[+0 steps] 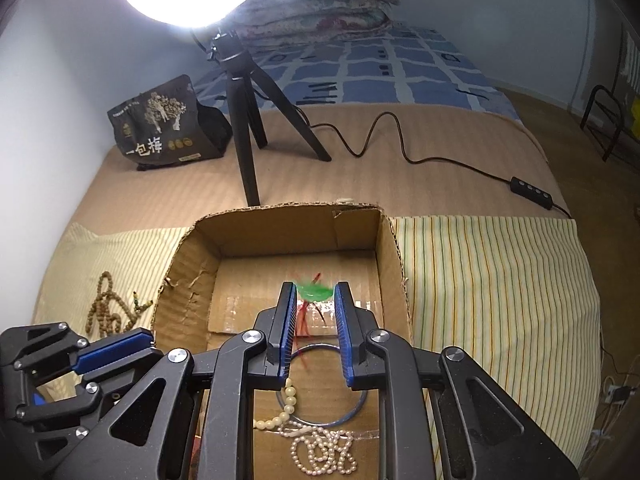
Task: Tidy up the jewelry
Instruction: 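Carry the pearl earring and jade pendant over the cardboard box and open both grippers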
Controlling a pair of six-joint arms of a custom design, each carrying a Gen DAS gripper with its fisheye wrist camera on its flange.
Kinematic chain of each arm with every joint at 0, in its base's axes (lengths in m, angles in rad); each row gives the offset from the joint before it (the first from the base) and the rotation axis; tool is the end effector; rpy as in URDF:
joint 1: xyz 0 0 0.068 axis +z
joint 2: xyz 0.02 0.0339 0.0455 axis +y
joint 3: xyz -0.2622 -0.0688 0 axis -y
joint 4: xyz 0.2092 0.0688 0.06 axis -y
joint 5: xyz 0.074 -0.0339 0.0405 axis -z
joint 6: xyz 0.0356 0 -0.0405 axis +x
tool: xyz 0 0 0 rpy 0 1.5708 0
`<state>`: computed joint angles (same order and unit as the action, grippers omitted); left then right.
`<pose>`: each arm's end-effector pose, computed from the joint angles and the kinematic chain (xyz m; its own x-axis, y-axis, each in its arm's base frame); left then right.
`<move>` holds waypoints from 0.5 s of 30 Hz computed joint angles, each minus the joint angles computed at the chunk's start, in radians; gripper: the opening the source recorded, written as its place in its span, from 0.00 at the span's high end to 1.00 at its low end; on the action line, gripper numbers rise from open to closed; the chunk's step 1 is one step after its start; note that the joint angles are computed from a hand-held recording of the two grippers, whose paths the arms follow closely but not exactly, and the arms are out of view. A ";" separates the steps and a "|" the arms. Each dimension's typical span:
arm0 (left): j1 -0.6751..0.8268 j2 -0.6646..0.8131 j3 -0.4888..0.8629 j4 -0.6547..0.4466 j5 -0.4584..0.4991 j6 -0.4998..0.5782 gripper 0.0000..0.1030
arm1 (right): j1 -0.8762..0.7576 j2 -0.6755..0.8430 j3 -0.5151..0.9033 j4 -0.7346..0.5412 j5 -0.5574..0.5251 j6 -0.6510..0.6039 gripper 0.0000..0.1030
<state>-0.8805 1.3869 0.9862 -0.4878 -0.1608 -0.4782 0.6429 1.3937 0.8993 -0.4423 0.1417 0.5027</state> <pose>0.1680 -0.1945 0.2602 -0.7594 0.2062 -0.6170 0.3912 0.9025 -0.1799 0.2040 0.1465 0.2371 -0.8187 -0.0173 -0.5740 -0.1508 0.9710 0.1857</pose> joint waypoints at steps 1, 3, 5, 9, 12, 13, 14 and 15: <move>-0.001 0.001 0.002 -0.002 -0.004 -0.002 0.91 | 0.001 0.003 0.003 -0.006 0.003 0.002 0.79; -0.002 0.000 0.002 -0.009 -0.010 -0.002 0.78 | 0.003 0.007 0.007 -0.015 0.016 0.005 0.72; -0.008 -0.011 -0.006 -0.010 -0.023 -0.006 0.66 | 0.004 0.005 0.009 -0.021 0.028 0.009 0.63; -0.015 -0.028 -0.008 -0.023 -0.033 -0.008 0.66 | 0.011 -0.007 0.015 -0.039 0.053 0.022 0.54; -0.018 -0.044 -0.010 -0.035 -0.038 -0.012 0.66 | 0.017 -0.014 0.021 -0.056 0.064 0.032 0.48; -0.020 -0.052 -0.011 -0.041 -0.042 -0.015 0.66 | 0.020 -0.017 0.023 -0.062 0.068 0.035 0.46; -0.022 -0.058 -0.011 -0.047 -0.045 -0.016 0.66 | 0.024 -0.020 0.025 -0.067 0.072 0.037 0.46; -0.024 -0.065 -0.010 -0.055 -0.049 -0.017 0.66 | 0.026 -0.022 0.027 -0.071 0.075 0.039 0.46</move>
<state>-0.9042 1.3217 0.9762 -0.5424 -0.2093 -0.4957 0.6693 1.3714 0.9260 -0.5134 0.2170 0.5413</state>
